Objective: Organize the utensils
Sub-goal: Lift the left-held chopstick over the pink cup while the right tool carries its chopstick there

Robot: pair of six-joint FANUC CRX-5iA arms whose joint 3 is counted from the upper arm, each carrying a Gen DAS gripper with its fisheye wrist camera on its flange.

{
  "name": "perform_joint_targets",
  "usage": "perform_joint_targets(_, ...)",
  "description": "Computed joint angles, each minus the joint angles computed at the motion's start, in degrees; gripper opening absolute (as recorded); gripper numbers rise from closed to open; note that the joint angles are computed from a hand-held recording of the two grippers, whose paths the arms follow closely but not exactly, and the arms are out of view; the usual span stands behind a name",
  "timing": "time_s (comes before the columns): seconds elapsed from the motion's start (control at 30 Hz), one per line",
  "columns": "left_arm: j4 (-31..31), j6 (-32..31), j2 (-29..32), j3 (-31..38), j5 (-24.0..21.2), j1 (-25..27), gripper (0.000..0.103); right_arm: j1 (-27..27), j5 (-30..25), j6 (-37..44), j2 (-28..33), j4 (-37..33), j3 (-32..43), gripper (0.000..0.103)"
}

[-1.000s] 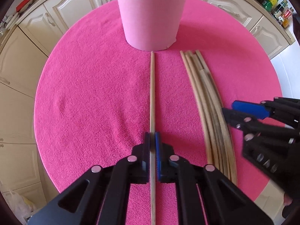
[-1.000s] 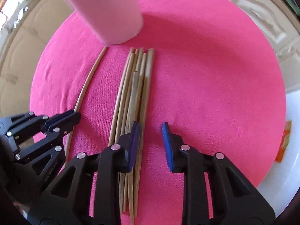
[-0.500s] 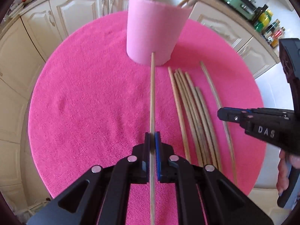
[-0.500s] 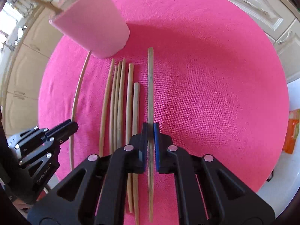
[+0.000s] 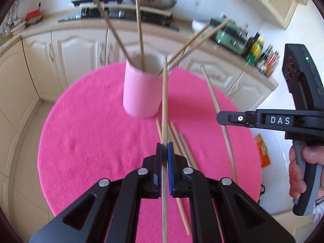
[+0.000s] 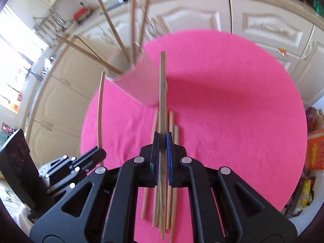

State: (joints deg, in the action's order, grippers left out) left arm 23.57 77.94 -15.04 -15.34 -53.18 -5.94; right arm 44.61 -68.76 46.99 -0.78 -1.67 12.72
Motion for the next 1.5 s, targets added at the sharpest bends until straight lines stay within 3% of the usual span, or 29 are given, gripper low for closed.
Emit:
perform_joint_targets(0.17,0.08,-0.33,-3.10,-0.76,6.16,-1.22,0.006,1.81,5.19,-1.59,-2.14,3.78,-0.70,0.007)
perform_joint_targets(0.47,2.00,-0.85,-1.66,2.18,11.89,-1.91,0.006,2.61,10.51,-3.72,-3.56,9.38,-1.45,0.007)
perform_joint_targets(0.8,5.49,-2.97,0.69,4.40,19.91,-2.01,0.006,1.20,21.23,-4.16,-5.19,14.20,-2.48,0.007)
perform_joint_targets(1.03,10.73,-4.71,4.35,5.59,26.97,-1.10,0.006,0.17,27.09,-1.91,-3.49,16.12,-2.75,0.007)
perform_joint_targets(1.2,13.41,-5.97,7.17,6.23,30.91,-1.53,0.006,-1.30,31.06,1.26,-2.12,13.84,-2.76,0.007)
perform_joint_targets(1.5,29.47,-19.15,12.07,4.20,42.00,-5.98,0.006,-3.56,41.98,1.98,1.28,14.11,-4.08,0.007)
